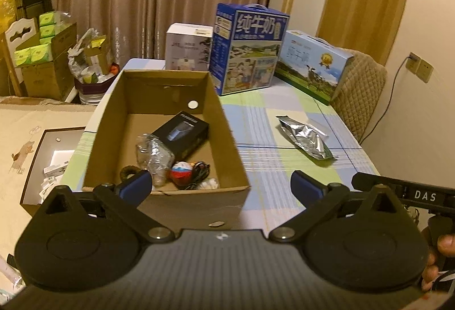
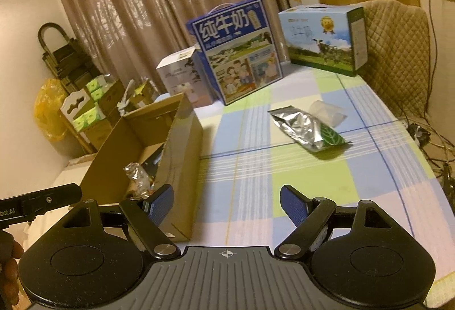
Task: Organize objects
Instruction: 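Withdraw both open tools from the box back over the table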
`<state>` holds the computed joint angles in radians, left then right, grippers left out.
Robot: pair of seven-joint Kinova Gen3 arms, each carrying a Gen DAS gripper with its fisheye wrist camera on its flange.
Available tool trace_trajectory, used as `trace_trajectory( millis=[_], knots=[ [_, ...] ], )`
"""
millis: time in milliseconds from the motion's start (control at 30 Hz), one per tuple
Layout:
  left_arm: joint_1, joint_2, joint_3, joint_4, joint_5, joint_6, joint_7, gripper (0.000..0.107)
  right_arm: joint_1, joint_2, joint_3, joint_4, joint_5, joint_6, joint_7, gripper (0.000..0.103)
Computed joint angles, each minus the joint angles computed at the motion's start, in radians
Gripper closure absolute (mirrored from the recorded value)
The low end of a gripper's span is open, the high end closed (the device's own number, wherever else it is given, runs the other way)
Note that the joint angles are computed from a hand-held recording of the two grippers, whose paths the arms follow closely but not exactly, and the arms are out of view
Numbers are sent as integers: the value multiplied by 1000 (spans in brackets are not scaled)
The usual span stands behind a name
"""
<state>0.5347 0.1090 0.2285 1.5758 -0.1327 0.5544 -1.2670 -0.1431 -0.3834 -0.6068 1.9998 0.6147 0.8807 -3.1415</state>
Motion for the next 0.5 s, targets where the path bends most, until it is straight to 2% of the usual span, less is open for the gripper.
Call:
trace_trajectory(
  millis=[267, 400, 500],
  knots=[
    [50, 36, 14, -46, -23, 9, 20, 6, 31, -82, 19, 25, -30, 78, 51, 24],
    [106, 85, 7, -98, -60, 17, 55, 6, 63, -129, 51, 42, -43, 107, 128, 24],
    [144, 145, 3, -164, -61, 36, 70, 6, 78, -153, 111, 66, -48, 101, 224, 24]
  ],
)
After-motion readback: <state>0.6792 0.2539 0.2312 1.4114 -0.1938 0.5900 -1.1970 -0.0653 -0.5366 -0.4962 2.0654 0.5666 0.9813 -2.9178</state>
